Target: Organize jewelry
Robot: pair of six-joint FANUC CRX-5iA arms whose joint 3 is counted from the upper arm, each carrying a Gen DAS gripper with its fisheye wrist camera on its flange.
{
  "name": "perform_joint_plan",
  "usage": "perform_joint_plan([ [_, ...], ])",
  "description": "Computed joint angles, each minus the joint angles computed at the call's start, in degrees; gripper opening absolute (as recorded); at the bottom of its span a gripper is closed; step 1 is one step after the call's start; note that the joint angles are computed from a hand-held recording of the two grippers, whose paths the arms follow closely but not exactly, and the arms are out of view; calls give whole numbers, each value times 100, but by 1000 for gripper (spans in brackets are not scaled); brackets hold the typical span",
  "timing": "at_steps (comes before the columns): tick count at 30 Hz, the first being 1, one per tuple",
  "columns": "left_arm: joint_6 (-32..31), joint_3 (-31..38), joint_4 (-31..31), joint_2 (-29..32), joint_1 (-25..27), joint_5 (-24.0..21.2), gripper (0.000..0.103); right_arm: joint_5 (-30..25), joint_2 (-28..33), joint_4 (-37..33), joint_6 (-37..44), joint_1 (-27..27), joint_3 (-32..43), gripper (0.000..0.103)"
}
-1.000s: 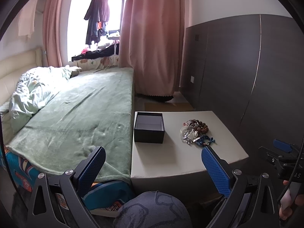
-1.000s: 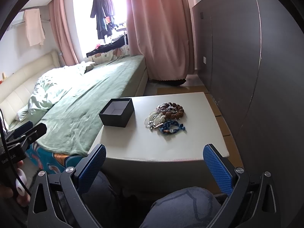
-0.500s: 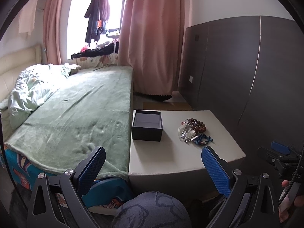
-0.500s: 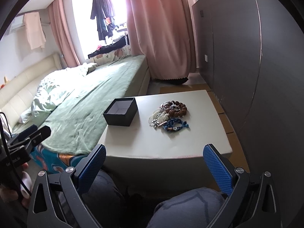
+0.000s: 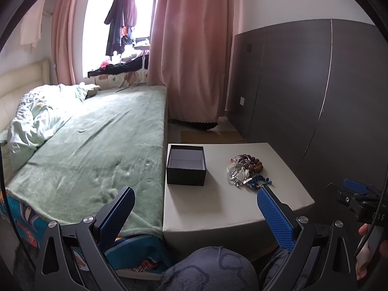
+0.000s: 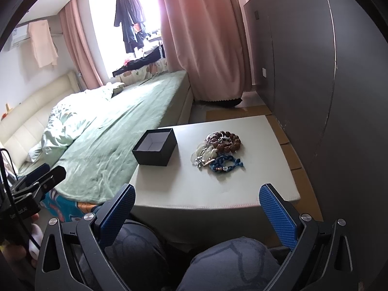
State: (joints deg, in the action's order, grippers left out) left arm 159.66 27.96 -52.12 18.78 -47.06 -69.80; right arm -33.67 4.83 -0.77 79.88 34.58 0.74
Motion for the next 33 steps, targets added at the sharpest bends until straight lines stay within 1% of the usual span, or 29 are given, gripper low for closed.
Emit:
perform_joint_plan([
  [8, -404, 184, 440, 219, 480, 610, 101, -290, 464, -498, 338, -282, 669, 103],
  [10, -487, 242, 583, 300, 589, 745, 99, -415, 611, -706, 451, -398, 882, 101],
  [11, -599, 293, 749, 374, 695, 863, 97, -477, 678, -774, 476, -441, 975, 99],
  [13, -782, 370, 971, 484, 827, 978, 90, -602, 813, -902, 524, -530, 1148, 94],
  [14, -950, 465, 1141, 593, 921, 1029, 87, -692, 908, -997, 564, -589, 1267, 91],
  [16, -1164, 626, 1336, 757, 1025, 1037, 79, -901, 1123, -1195, 648, -712, 1544, 86],
  [18, -1369, 740, 1543, 894, 1134, 1121, 76, -1076, 1332, -1355, 678, -811, 1792, 80],
  [20, -1622, 842, 1833, 1022, 1275, 1241, 73, -1229, 1517, -1568, 744, -917, 2027, 76],
  [23, -1977, 1098, 2196, 1257, 1443, 1278, 68, -1460, 1861, -1748, 691, -1047, 2431, 65],
  [24, -2087, 1229, 2312, 1358, 1499, 1251, 65, -1562, 1988, -1838, 655, -1100, 2596, 63],
  [27, -2457, 1597, 2683, 1646, 1683, 1219, 60, -1696, 2267, -1952, 513, -1189, 2950, 63],
  [30, -2819, 2071, 2992, 1982, 1832, 1072, 55, -1853, 2582, -1990, 362, -1248, 3371, 62],
  [33, -3141, 2531, 3219, 2295, 1937, 923, 50, -2088, 2897, -2089, 246, -1326, 3842, 58],
])
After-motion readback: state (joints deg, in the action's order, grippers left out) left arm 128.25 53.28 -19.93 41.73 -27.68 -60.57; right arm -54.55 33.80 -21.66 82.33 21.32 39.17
